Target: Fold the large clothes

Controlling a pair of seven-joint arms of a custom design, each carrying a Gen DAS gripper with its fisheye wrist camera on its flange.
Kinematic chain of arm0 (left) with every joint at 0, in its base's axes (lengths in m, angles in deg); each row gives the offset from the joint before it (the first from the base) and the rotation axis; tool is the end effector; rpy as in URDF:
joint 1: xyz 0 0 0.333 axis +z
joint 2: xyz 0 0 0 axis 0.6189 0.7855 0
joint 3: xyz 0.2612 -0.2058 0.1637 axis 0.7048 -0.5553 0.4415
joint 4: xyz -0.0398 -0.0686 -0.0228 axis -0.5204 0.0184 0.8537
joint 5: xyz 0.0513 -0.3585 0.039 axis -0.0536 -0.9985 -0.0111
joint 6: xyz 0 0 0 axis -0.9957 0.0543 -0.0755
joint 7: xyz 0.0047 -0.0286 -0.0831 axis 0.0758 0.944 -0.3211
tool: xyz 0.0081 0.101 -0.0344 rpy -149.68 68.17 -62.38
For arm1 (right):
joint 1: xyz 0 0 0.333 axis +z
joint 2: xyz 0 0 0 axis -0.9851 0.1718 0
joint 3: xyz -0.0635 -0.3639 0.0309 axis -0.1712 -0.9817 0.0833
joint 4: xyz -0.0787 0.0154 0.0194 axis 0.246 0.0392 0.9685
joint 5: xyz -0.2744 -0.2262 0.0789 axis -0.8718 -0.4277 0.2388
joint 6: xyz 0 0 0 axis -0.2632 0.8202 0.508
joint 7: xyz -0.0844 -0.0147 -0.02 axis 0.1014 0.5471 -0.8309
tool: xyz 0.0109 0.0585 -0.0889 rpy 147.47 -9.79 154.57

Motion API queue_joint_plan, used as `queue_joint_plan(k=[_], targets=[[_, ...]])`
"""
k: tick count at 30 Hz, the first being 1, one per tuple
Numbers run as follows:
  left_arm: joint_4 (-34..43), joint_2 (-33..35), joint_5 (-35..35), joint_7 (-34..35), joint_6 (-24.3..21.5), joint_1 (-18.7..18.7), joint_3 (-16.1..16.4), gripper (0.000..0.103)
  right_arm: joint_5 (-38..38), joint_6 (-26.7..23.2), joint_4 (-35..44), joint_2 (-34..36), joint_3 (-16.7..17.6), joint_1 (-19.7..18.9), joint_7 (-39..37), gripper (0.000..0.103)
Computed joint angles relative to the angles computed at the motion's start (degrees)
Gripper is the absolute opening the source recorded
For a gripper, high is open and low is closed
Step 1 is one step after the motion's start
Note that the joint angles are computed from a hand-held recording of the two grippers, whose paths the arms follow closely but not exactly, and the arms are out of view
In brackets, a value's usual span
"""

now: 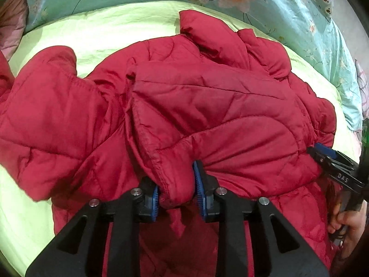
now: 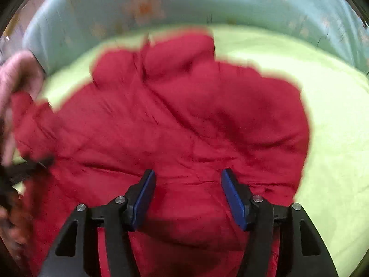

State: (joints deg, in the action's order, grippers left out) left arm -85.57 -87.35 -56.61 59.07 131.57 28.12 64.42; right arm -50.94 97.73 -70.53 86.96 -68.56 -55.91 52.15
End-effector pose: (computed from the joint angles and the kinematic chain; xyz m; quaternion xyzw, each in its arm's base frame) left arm 0.3817 -0.1324 0.5411 -0.7662 0.5869 -0.2225 0.1375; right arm 0.4777 0.2887 0.5093 -0.7818 0.5635 -0.0587 0.2604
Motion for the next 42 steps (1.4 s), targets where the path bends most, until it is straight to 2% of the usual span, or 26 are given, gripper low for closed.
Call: queue_joint_plan(k=[4,7,10,15,22,25,29,36,42], targets=[[-2.4,-4.2,-2.4,0.3,0.2,-1.3,1.3,0.035,-2.9,-2.9,2.2,0.2,-0.1,0.3,2.9,0.062],[-4.7,-8.5,-3.0,-0.5,-0.6,-1.3,1.5,0.049,4.1,-1.8,2.0,-0.3,0.1,-0.1,-0.9,0.063],[-7.7,-13.5,-3.8,-1.2,-1.1,-1.7,2.5,0.056,10.0,-0.8,1.0,-1.8,0.3,-0.2,-3.2,0.062],[-11.2,-20.9,-2.9,-4.4,-4.5,1.0,2.9,0.056,15.5,0.2,-0.3,-4.9,0.4,0.3,-7.4,0.063],[-15.1,-25.9,-3.8,-5.6,-4.5,5.5,8.9,0.060,21.2,-0.4,-0.5,-6.7,0.7,2.1,-13.6,0.063],[-16.7,-26.4,-5.1,-5.5,-1.5,7.9,12.0,0.070,23.5,-1.3,-0.5,-7.1,0.8,2.9,-15.5,0.063],[-18.1,-24.9,-8.9,-5.3,3.2,10.0,17.0,0.074,25.5,-1.9,-0.8,-7.7,1.1,3.8,-17.4,0.063],[-17.7,-19.5,-11.7,-3.6,10.9,14.6,20.0,0.075,27.0,-3.7,-1.1,-8.5,1.5,4.8,-19.6,0.063],[-15.8,-13.7,-17.3,-0.4,17.4,11.8,26.6,0.075,29.3,-3.6,-1.7,-9.5,1.6,5.8,-22.0,0.063]])
